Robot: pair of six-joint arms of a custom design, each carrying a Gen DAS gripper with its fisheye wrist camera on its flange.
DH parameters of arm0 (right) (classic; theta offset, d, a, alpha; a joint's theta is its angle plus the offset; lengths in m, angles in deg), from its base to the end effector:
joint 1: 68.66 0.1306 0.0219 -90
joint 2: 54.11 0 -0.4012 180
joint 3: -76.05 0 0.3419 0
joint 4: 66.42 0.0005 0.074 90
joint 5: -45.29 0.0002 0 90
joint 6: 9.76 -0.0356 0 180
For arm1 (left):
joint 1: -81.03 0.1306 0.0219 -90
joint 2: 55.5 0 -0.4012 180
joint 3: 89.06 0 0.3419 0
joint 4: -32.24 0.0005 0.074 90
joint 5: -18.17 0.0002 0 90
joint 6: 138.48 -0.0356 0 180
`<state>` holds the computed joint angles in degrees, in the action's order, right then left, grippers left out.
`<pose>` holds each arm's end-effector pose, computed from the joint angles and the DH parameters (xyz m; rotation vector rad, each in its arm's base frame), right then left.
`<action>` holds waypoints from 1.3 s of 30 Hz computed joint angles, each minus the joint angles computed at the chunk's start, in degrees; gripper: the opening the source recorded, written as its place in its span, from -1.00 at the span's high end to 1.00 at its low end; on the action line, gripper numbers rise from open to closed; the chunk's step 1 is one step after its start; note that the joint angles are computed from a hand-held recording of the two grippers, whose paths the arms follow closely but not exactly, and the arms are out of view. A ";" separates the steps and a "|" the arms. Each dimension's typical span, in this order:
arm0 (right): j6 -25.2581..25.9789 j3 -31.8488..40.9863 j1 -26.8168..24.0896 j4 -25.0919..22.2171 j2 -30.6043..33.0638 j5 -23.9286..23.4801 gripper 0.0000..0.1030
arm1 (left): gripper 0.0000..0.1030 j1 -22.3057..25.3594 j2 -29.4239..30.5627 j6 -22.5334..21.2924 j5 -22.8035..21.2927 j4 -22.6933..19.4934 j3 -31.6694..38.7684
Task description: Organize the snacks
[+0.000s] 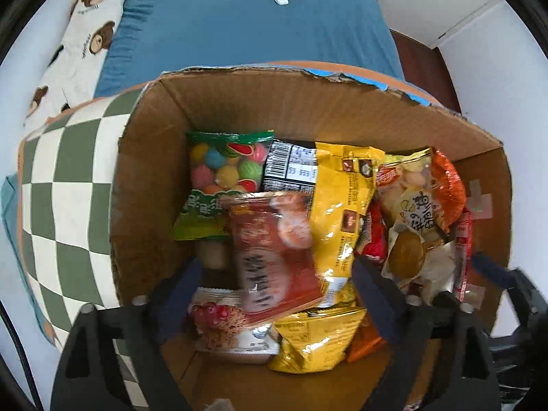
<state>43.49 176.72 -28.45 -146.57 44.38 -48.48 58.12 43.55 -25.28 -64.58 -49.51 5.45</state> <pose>0.3390 0.2890 0.4332 -0.1012 3.0040 0.2745 0.3966 -0.1730 0.3906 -0.0015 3.1238 -0.2217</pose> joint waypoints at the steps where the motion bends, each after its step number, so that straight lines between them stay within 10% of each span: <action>1: -0.20 0.11 0.23 -0.75 0.18 1.14 -0.95 | -0.78 -0.23 -0.39 0.01 -0.68 0.39 -0.60; 24: -5.36 -0.25 6.27 -5.04 -7.57 12.91 -0.95 | -0.91 -10.69 -16.46 9.73 -12.57 1.17 -5.79; 39: -20.56 7.47 26.69 -16.16 -16.42 33.63 -0.95 | -0.91 -31.02 -28.69 25.09 -31.35 -6.44 -1.40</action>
<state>22.94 184.19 -1.76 -162.73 27.96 -14.85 27.10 14.86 -0.19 -95.94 -55.94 4.05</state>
